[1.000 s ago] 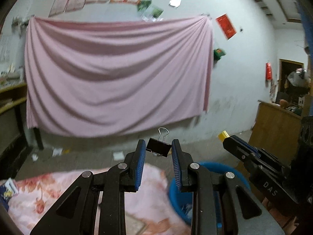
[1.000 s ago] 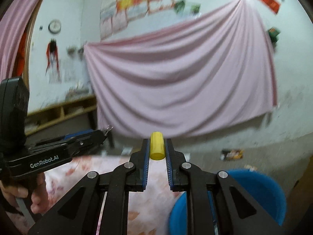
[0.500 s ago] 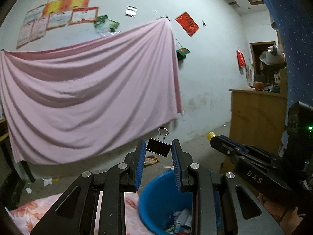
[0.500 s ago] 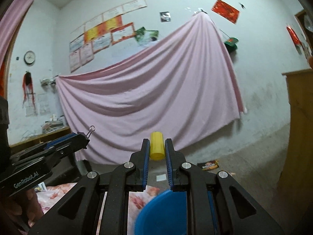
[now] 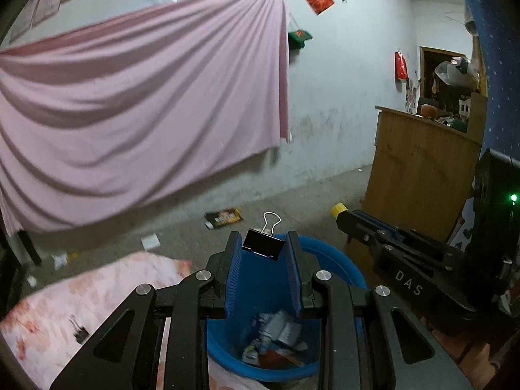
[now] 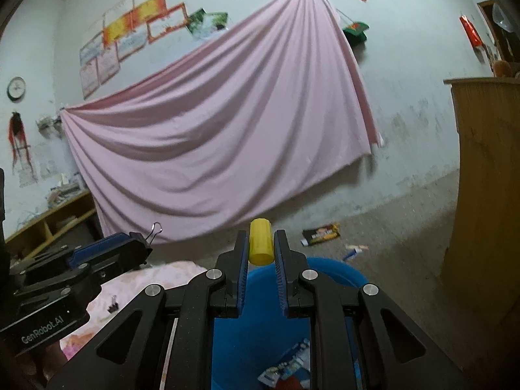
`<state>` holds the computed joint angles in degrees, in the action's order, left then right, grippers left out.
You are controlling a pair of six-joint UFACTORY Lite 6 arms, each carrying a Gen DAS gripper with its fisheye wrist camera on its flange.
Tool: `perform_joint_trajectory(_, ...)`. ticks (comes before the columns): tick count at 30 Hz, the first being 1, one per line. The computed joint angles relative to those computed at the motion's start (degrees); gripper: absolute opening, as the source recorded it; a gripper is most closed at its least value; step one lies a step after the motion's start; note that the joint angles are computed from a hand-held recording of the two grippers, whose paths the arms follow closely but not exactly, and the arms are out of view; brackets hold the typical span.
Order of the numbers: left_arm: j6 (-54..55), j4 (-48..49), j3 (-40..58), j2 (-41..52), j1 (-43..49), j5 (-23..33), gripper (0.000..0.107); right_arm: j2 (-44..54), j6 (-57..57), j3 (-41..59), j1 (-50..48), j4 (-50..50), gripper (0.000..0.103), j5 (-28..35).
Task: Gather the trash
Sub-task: 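Open both grippers to drop the items into the blue basin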
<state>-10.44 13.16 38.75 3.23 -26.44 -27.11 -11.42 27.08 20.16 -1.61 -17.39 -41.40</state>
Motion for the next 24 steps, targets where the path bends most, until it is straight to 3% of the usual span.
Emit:
perform_joint_trajectory(7, -11.05, 10.09, 4.92, 3.64, 0.03, 5.83, 0.023, 2.78, 4.09, 1.8, -2.64, -4.32, 0.014, 2.2)
perform_joint_trajectory(17, -18.93, 16.62, 8.27, 6.02, 0.31, 10.1, 0.024, 4.83, 6.31, 3.46, -2.59, -6.25, 0.014, 4.88)
perform_joint_trajectory(21, -25.14, 22.23, 9.18, 6.32, 1.0, 10.99, 0.029, 5.73, 8.41, 4.35, -3.41, -8.8, 0.014, 5.5)
perform_joint_trajectory(24, -22.6, 19.66, 8.25, 5.3, 0.95, 10.87, 0.029, 6.17, 10.16, 4.97, -3.7, -10.35, 0.014, 5.84)
